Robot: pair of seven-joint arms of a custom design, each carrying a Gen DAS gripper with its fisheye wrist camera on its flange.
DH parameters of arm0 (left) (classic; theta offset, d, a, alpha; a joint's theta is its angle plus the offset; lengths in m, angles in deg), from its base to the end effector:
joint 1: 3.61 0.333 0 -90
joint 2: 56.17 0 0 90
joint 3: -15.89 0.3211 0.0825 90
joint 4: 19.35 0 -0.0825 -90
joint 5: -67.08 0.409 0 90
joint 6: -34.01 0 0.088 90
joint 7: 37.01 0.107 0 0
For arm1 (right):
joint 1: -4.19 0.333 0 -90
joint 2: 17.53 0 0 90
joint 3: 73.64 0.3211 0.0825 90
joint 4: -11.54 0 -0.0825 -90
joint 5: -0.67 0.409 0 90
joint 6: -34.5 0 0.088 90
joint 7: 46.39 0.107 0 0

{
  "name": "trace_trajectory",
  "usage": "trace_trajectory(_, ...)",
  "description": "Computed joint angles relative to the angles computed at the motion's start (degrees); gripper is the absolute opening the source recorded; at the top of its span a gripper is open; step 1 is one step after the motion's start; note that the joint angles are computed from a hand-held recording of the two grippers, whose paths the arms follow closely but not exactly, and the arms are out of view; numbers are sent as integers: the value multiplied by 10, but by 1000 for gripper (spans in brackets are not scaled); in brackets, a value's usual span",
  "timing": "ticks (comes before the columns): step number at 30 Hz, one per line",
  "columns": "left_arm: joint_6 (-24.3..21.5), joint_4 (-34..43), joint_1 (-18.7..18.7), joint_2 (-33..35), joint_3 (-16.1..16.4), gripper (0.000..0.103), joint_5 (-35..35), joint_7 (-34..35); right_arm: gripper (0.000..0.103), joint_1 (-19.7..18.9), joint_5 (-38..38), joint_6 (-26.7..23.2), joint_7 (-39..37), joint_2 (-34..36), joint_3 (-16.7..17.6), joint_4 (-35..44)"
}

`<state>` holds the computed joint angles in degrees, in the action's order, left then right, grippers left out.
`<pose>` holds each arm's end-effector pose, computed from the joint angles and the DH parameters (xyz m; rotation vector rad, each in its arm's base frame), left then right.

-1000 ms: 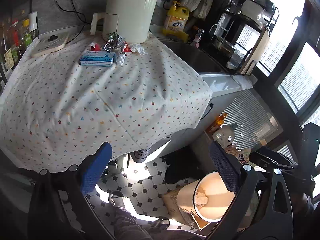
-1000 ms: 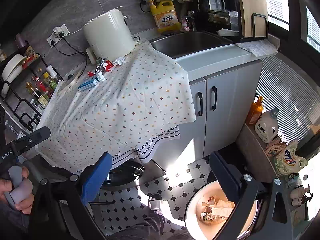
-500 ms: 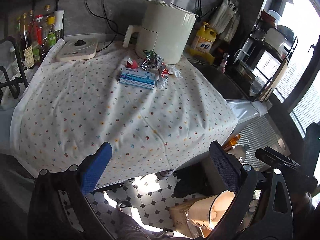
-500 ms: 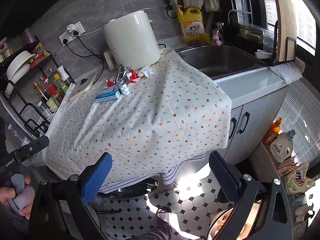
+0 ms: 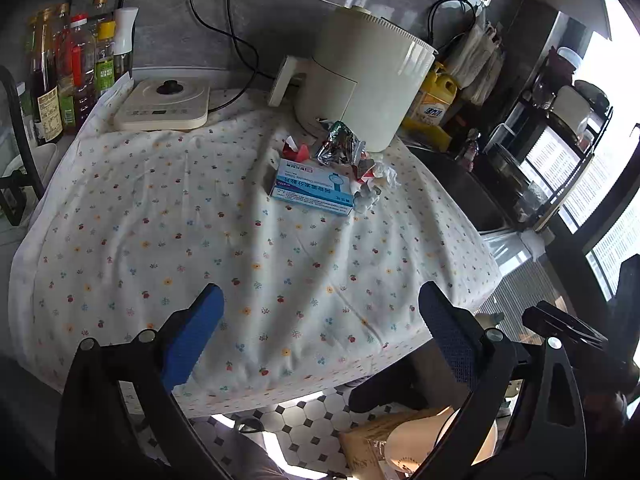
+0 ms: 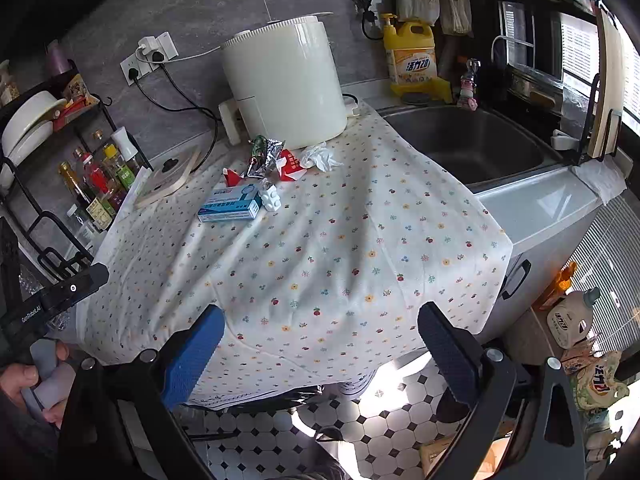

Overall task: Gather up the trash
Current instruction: 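Raise both tools back up toward the trash beside the air fryer, then grasp the blue-white medicine box with the left tool while the right tool grasps the clear plastic piece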

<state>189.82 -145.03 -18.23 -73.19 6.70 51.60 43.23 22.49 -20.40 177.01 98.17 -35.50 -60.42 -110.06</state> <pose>0.4923 -0.2162 0.6002 -1.8324 1.9457 -1.1284 0.4473 0.2928 0.6143 -1.5782 1.8759 -0.5225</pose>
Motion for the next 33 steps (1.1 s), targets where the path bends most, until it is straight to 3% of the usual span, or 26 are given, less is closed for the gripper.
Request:
trace_trajectory(9, -13, 117, 11, 123, 13, 97, -53, 112, 95, -5, -59, -32, 65, 60, 3, 61)
trace_trajectory(15, -42, 227, 45, 219, -10, 97, -78, 187, 95, 2, -89, -64, 119, 80, -8, 82)
trace_trajectory(21, -98, 347, 72, 313, -41, 97, -93, 273, 95, 7, -107, -103, 144, 87, -17, 97)
trace_trajectory(33, -183, 547, 74, 466, -69, 97, -50, 282, 95, 12, -125, -151, 188, 94, -24, 111)
